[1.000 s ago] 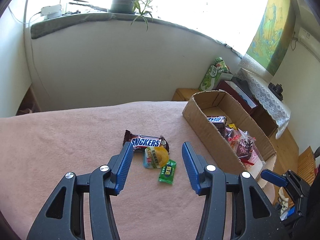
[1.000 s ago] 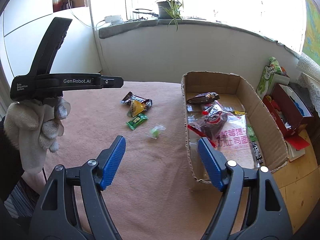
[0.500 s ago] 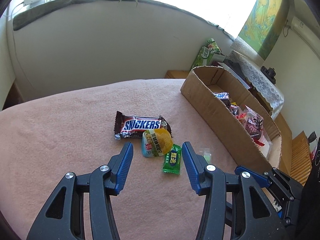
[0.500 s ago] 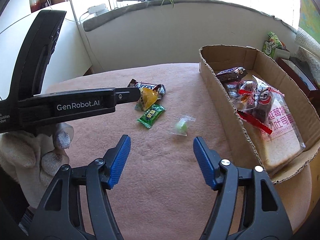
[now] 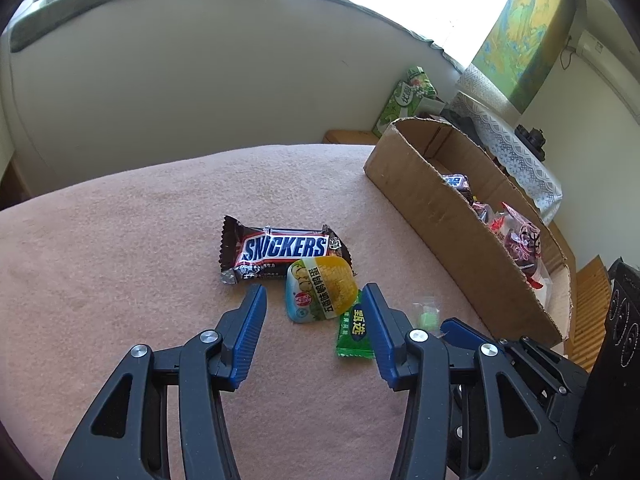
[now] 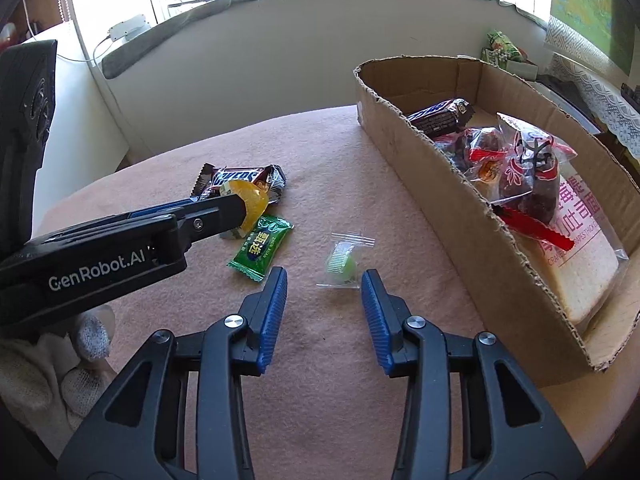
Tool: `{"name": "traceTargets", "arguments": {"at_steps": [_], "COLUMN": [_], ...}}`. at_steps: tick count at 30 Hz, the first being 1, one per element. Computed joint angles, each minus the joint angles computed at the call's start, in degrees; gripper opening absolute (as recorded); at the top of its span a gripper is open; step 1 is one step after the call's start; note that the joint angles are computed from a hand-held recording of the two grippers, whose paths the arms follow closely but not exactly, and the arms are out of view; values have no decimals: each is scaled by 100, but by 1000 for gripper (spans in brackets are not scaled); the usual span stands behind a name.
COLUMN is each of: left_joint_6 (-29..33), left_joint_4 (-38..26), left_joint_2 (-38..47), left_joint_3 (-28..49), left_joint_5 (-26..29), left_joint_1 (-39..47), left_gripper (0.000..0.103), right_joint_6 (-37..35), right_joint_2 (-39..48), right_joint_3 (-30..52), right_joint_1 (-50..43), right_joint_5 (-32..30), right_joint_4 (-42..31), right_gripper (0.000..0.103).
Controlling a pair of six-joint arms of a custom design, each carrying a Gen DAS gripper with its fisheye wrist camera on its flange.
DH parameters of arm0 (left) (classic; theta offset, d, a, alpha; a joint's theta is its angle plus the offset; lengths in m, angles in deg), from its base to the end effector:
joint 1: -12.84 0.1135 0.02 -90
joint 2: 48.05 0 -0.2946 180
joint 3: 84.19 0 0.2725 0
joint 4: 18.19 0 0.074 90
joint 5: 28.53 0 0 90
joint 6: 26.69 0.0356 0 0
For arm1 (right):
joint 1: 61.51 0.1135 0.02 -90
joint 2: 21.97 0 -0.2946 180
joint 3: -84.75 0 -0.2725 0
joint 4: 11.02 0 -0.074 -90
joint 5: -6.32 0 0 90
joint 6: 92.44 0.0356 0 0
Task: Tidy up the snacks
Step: 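Move both grippers back to the remaining snacks, then grasp the yellow candy with left gripper while right grasps the clear bag of green candy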
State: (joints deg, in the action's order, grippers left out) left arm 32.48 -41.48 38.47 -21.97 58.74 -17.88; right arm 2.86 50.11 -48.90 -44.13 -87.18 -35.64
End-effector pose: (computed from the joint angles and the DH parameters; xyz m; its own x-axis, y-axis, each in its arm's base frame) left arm 0.2797 -0.1642 0.2145 -0.7924 -0.1246 -0.5972 0.0892 0.9447 -0.3154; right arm 0.2329 0.0752 0.1912 -0.7626 -0.1421 -0.6310 -0.2660 0.9582 0.1057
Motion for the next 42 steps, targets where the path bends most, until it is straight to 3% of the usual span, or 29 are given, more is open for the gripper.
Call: {"name": "traceTargets", "arguments": {"at_steps": [8, 11, 16, 22, 32, 42], "left_joint_6": [130, 136, 134, 142, 26, -123], "left_joint_4": [-101, -108, -127, -177, -398, -629], "left_joint_2": [437, 516, 454, 300, -271, -640], "left_joint_3": [335, 348, 291, 178, -60, 76], "left_joint_5": [-150, -288, -378, -519, -816, -1161], "left_joint_1": [-134, -166, -156, -217, -275, -550], "left_gripper": [47, 46, 35, 28, 27, 27], "right_joint_6": [122, 171, 168, 115, -38, -423], "right_joint_2": [368, 485, 493, 402, -85, -884], "right_joint_3": [185, 201, 188, 131, -50, -42], "right_joint_1": [75, 122, 64, -16, -48, -293], "right_joint_5": [215, 256, 130, -48, -346, -871], "right_joint_4": [77, 148, 191, 213, 188, -307], "right_gripper": [39, 34, 22, 21, 21, 20]}}
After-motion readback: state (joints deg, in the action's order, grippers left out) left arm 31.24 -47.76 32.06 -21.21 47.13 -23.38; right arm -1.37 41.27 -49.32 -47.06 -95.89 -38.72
